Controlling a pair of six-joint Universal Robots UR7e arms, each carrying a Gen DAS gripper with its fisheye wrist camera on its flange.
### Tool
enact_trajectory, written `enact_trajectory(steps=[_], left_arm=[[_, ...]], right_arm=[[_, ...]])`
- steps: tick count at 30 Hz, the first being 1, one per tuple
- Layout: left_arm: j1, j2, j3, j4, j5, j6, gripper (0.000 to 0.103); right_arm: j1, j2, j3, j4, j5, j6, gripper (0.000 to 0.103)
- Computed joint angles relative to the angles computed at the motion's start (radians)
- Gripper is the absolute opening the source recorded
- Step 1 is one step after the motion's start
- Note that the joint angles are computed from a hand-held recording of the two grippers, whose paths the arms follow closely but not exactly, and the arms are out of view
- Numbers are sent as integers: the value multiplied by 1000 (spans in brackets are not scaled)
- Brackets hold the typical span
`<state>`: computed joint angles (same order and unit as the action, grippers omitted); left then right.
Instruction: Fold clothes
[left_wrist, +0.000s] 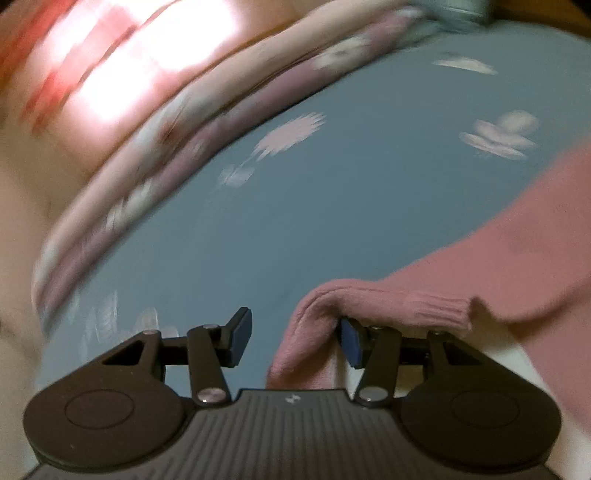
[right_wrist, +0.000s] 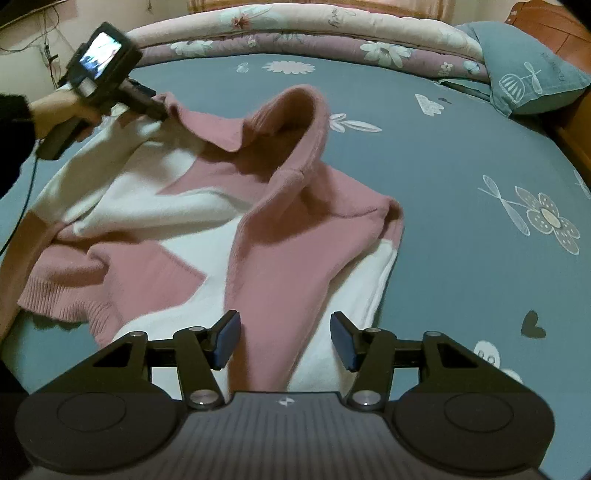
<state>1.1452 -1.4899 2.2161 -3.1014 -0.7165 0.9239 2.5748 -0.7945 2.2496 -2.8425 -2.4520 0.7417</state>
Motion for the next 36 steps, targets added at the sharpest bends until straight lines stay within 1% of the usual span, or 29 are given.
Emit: enact_trajectory(steps=[2, 3, 4, 6, 8, 11, 14, 16, 17, 18, 19, 20, 24, 25, 27, 28, 31, 33, 36], left_arm=[[19, 19, -44, 120, 50, -191, 52], [26, 19, -50, 170, 56, -249, 52], [33, 18, -48, 183, 55, -277, 51], [29, -7, -16, 141, 38, -248, 50], [21, -48, 5, 168, 17, -229, 50], [-7, -150, 35, 261, 4, -215, 51], [-36, -245, 48, 377, -8, -238, 55], [-52, -316, 53, 471, -28, -258, 55], [-51, -330, 49, 495, -41, -256, 55], [-62, -369, 56, 540, -48, -269, 55], [-72, -408, 63, 586, -57, -280, 55], [-79, -447, 67, 631, -70, -287, 55], [-130, -611, 98, 809, -96, -301, 58], [-143, -646, 104, 847, -101, -299, 60], [-170, -714, 112, 928, -110, -308, 60], [-181, -742, 112, 972, -118, -318, 60], [-222, -826, 111, 1105, -151, -360, 60], [-250, -878, 108, 1189, -173, -390, 61], [-283, -933, 106, 1288, -183, -441, 61]], right_arm=[[3, 4, 0, 5, 15, 11, 61], [4, 5, 2, 8, 21, 21, 61], [6, 5, 4, 11, 26, 32, 61], [8, 5, 10, 11, 36, 52, 61], [10, -1, 27, -6, 55, 79, 61], [11, -5, 41, -20, 84, 113, 61], [6, -2, 66, -70, 125, 139, 61], [-4, 8, 85, -122, 153, 153, 61], [-10, 15, 96, -155, 168, 158, 58], [-18, 22, 105, -188, 186, 156, 41], [-18, 27, 106, -202, 188, 155, 14], [-10, 23, 98, -181, 177, 158, 12], [25, -2, 65, -87, 129, 158, 10], [34, -14, 57, -58, 113, 152, 10], [51, -43, 38, 18, 62, 142, 9], [58, -57, 26, 67, 30, 140, 9], [70, -96, -25, 292, -114, 165, 8], [61, -124, -51, 439, -203, 210, 8], [24, -175, -76, 616, -301, 280, 7]])
